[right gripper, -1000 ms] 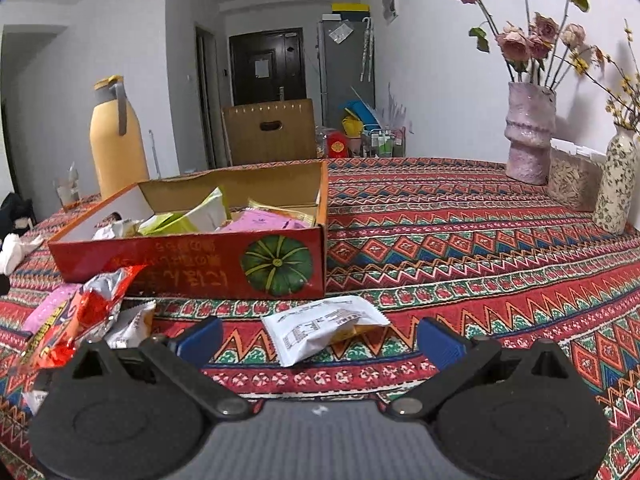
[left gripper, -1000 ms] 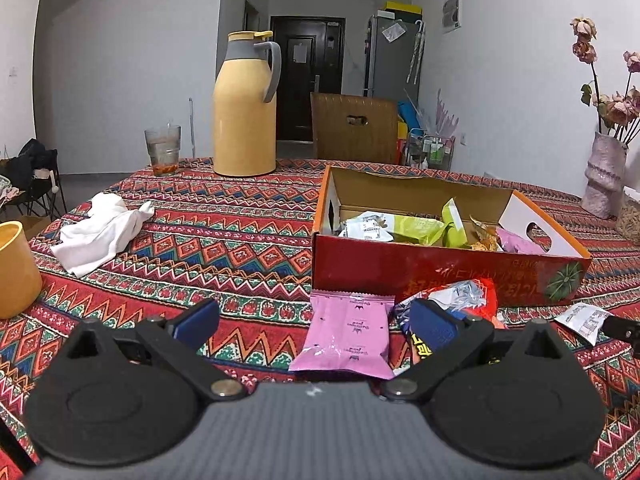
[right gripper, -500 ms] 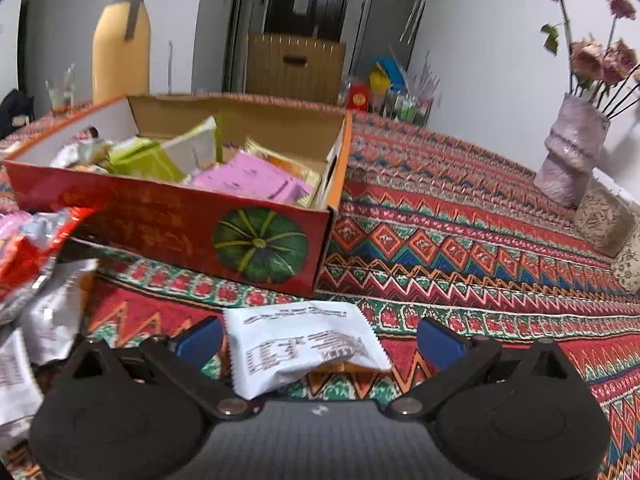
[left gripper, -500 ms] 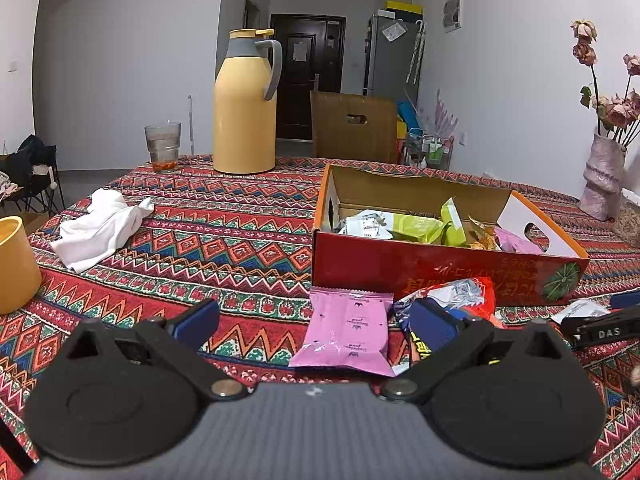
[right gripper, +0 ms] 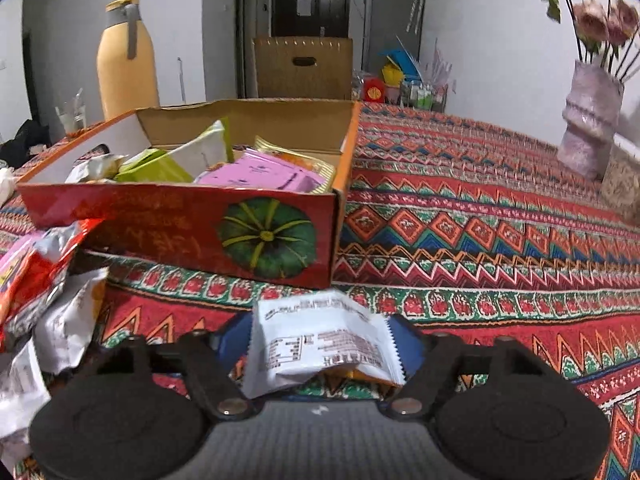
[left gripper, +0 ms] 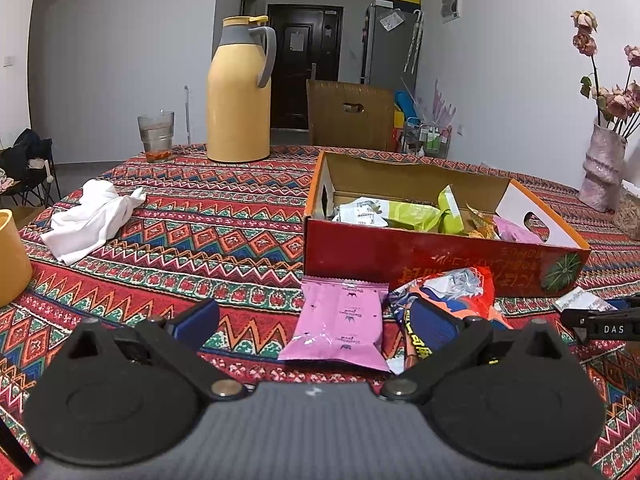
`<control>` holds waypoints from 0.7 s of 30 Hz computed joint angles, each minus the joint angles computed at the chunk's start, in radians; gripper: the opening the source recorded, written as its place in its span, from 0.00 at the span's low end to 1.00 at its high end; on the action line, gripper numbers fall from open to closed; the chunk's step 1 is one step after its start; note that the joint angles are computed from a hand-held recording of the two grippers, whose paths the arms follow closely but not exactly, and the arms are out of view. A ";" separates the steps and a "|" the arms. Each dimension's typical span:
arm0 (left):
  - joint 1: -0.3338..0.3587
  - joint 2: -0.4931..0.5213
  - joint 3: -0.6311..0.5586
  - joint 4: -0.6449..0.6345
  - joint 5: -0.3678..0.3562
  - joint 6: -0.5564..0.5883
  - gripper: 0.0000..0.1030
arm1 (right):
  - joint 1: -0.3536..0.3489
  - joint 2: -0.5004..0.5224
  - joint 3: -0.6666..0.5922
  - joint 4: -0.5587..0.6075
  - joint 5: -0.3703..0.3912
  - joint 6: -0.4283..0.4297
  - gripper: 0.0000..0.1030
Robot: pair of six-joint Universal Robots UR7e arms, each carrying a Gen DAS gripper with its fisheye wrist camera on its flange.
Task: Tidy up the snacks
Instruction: 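Grasp a white printed packet with the right gripper, then grasp the orange-blue chip bag with the left gripper while the right gripper holds its packet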
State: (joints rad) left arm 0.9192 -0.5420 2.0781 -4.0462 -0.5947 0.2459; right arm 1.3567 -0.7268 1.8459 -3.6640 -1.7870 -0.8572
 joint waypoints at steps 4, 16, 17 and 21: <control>-0.004 0.003 -0.004 0.014 -0.002 -0.008 1.00 | 0.000 0.008 0.023 -0.052 0.022 -0.036 0.44; -0.023 0.004 -0.031 0.156 -0.036 -0.103 1.00 | -0.019 0.012 0.084 -0.195 0.129 -0.041 0.16; -0.024 0.004 -0.035 0.171 -0.039 -0.112 1.00 | -0.023 0.009 0.089 -0.203 0.141 -0.037 0.16; -0.024 0.004 -0.051 0.236 -0.055 -0.149 1.00 | -0.039 0.002 0.113 -0.246 0.195 -0.023 0.16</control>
